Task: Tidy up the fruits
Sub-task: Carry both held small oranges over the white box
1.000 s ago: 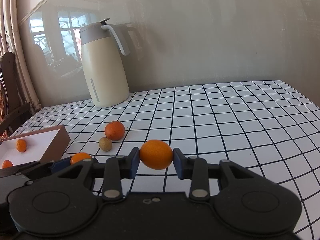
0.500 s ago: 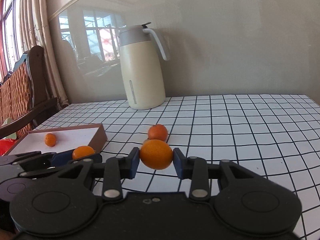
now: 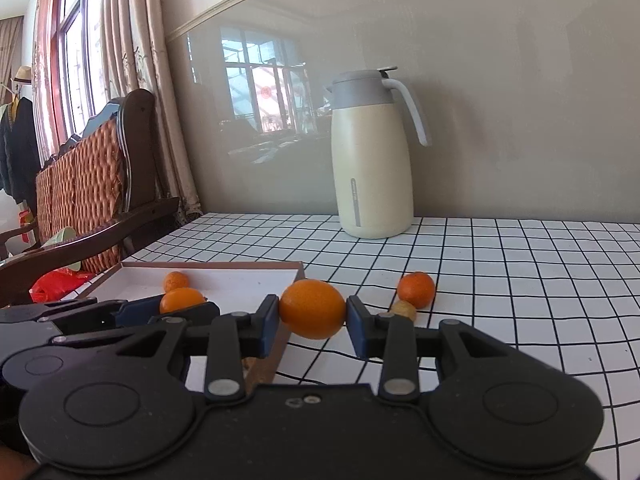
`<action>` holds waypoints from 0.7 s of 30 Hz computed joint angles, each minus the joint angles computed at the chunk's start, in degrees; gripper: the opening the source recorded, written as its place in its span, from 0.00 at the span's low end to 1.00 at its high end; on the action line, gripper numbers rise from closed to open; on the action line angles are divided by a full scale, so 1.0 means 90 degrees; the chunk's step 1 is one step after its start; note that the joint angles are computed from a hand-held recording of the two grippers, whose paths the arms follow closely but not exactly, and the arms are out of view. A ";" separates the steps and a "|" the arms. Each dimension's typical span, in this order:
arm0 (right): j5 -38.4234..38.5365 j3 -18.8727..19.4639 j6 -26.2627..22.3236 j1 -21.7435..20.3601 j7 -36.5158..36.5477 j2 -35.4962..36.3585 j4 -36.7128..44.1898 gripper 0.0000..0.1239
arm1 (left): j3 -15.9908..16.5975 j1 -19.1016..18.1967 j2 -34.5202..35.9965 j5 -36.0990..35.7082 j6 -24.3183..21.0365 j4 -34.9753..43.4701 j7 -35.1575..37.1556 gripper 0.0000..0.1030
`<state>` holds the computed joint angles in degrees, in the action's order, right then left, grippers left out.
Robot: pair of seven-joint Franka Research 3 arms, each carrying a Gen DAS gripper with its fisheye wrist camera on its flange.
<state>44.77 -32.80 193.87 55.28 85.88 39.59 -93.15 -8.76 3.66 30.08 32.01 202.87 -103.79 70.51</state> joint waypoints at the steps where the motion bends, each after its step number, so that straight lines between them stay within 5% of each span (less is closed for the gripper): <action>1: -0.0034 0.0055 0.0003 -0.0042 -0.0003 0.0026 0.0072 0.22 | 0.0057 -0.0026 -0.0005 -0.0062 0.0023 -0.0007 0.0010 0.31; 11: -0.0331 0.0776 0.0132 -0.0556 -0.0127 0.0268 0.0764 0.22 | 0.0466 -0.0129 -0.0097 -0.0628 0.0220 -0.0182 0.0178 0.31; 21: -0.0391 0.0682 -0.0077 -0.0548 0.0068 0.0738 0.1494 0.22 | 0.0682 -0.0147 -0.0048 -0.1100 0.0212 -0.0144 0.0412 0.31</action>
